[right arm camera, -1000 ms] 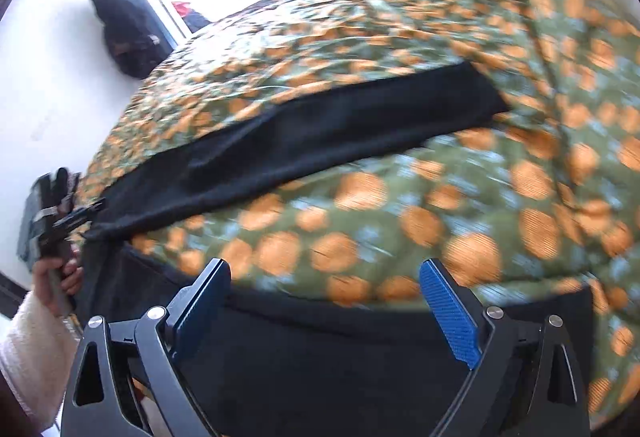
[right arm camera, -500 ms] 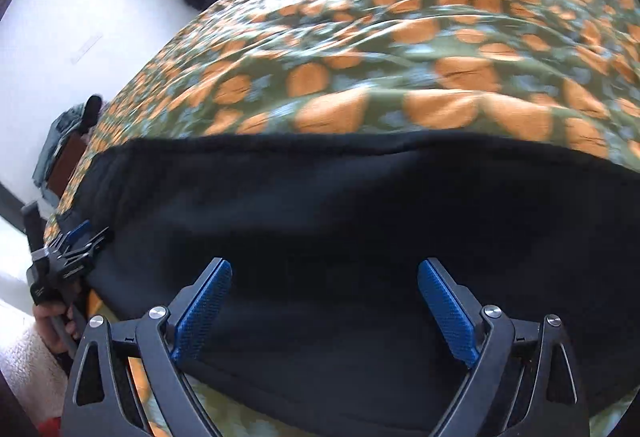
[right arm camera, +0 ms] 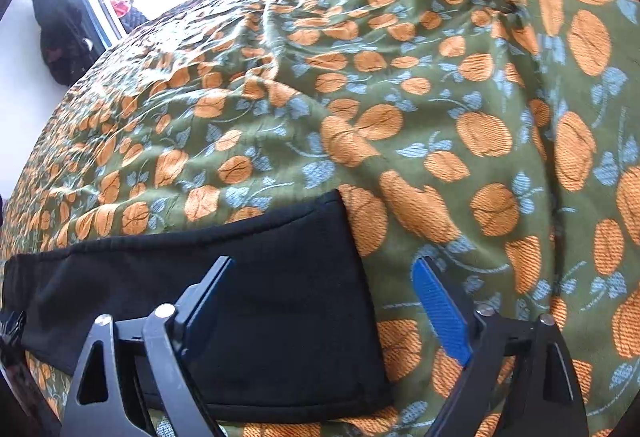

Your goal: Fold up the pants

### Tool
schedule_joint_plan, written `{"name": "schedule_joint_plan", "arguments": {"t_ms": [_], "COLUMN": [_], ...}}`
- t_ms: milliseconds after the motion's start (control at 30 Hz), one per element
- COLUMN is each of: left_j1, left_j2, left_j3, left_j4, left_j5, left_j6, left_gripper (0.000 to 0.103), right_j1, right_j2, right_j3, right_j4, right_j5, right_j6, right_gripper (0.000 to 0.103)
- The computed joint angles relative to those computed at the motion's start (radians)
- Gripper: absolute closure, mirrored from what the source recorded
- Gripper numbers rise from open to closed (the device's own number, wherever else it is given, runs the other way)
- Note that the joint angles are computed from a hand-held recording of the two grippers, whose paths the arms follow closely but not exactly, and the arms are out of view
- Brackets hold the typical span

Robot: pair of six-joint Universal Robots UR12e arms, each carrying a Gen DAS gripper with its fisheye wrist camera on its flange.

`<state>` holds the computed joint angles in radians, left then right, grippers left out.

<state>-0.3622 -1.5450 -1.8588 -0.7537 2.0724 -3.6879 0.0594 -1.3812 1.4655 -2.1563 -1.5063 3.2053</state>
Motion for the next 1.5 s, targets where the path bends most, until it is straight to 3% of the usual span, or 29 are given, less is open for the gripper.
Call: {"name": "schedule_joint_plan", "arguments": {"t_ms": [67,167,333,467,533,633,700,767,833,900,933,1033,1200,1300,1367,1500], "left_j1": [0.000,0.000,0.001,0.003,0.004,0.005,0.005,-0.002,-0.015,-0.015,-0.007,0.008,0.006,0.006,0.006,0.006], "left_j2": [0.000,0.000,0.000,0.000,-0.001,-0.005,-0.008,-0.015,-0.021,-0.020,-0.016,-0.004,-0.006,-0.006,-0.006,-0.005], "left_j3": [0.001,0.000,0.000,0.001,0.005,0.017,0.031,0.048,0.056,0.053,0.051,0.039,0.043,0.043,0.044,0.043], "left_j4": [-0.001,0.000,-0.001,-0.008,-0.019,-0.049,-0.080,-0.114,-0.125,-0.122,-0.121,-0.104,-0.110,-0.112,-0.113,-0.113], "left_j5": [0.000,-0.001,-0.001,-0.003,-0.004,-0.007,-0.005,0.015,0.051,0.052,0.029,-0.015,-0.012,-0.013,-0.013,-0.013], "left_j6": [0.000,0.001,0.001,0.001,0.002,0.002,0.000,0.001,0.007,0.011,0.008,0.001,0.000,-0.001,-0.001,-0.001], "left_gripper": [0.001,0.001,0.001,0.001,0.001,0.001,0.001,0.000,0.000,0.001,0.001,0.001,0.000,0.000,0.000,0.001], "right_j1": [0.017,0.032,0.055,0.099,0.122,0.135,0.153,0.162,0.180,0.229,0.252,0.308,0.407,0.451,0.466,0.463], "right_j2": [0.003,-0.026,-0.153,-0.314,-0.401,-0.513,-0.554,-0.577,-0.611,-0.624,-0.627,-0.608,-0.484,-0.416,-0.410,-0.414], "right_j3": [0.000,0.039,0.141,0.270,0.345,0.448,0.499,0.528,0.565,0.571,0.572,0.560,0.509,0.483,0.502,0.515], "right_j4": [0.030,-0.073,-0.206,-0.255,-0.253,-0.185,-0.111,-0.006,-0.022,-0.042,-0.068,-0.183,-0.278,-0.184,-0.224,-0.236], "right_j5": [-0.062,-0.118,-0.041,-0.001,0.003,-0.011,-0.104,-0.200,-0.284,-0.387,-0.406,-0.312,-0.144,-0.170,-0.203,-0.198], "right_j6": [-0.012,-0.034,-0.199,-0.280,-0.266,-0.141,-0.053,0.069,0.163,0.240,0.264,0.251,0.197,0.209,0.213,0.217], "right_gripper": [0.052,0.091,0.094,0.095,0.095,0.095,0.095,0.090,0.074,0.041,0.039,0.039,0.034,0.029,0.025,0.021]}}
